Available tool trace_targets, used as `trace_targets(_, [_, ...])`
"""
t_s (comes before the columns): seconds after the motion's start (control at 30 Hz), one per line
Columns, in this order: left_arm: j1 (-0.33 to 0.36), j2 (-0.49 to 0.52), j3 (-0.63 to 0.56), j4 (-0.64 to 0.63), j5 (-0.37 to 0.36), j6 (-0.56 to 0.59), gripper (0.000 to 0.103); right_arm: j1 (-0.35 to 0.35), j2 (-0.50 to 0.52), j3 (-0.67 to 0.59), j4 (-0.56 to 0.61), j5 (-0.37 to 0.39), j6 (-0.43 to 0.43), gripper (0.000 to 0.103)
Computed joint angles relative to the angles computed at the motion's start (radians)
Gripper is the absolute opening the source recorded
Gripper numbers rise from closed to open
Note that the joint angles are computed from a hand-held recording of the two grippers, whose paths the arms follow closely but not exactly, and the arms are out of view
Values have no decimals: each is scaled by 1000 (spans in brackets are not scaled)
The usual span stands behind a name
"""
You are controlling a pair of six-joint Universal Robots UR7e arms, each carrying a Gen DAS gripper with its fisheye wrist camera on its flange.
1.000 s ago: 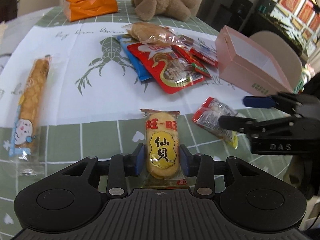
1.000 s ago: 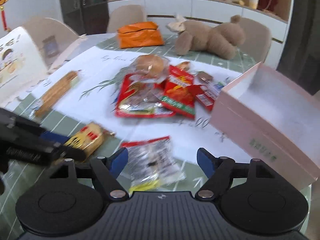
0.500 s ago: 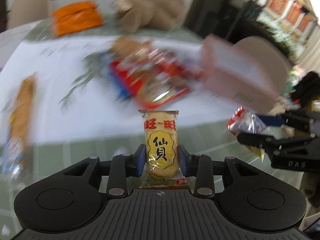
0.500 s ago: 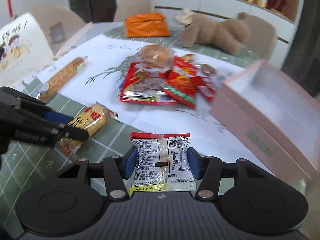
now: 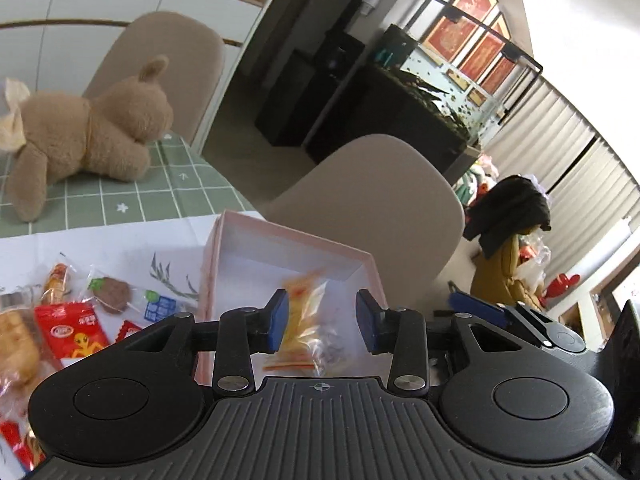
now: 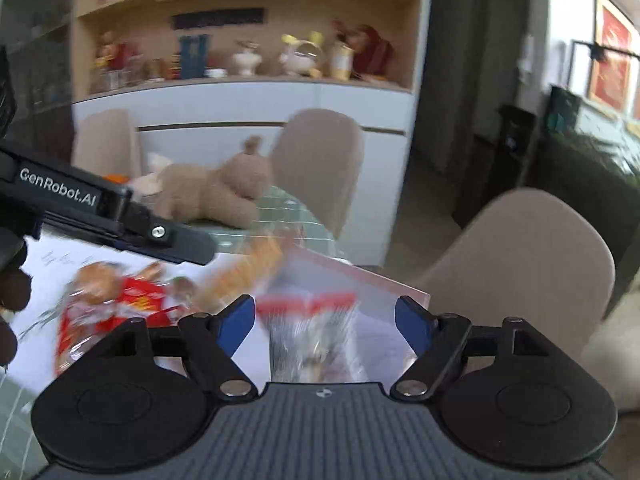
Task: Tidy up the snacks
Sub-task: 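Carry both snacks to the pink box and open both tools inside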
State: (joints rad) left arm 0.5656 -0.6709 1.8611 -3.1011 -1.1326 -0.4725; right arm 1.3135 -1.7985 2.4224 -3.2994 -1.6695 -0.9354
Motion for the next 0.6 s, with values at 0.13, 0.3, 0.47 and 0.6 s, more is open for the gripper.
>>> trace_targets(0.13, [69, 14, -15, -27, 85, 25, 41, -45, 77, -15, -126, -52, 9, 78])
trace_targets(0.3, [165, 78, -128, 171, 107, 123, 40, -86, 173, -53, -130, -167, 57, 53])
trace_targets(0.47, [201, 101, -156, 247, 104, 272, 20, -69, 263, -82, -150, -238, -41, 34])
trace_targets(0.6, [205, 22, -63, 265, 58, 310, 18, -20, 369, -97, -275, -284, -171, 31])
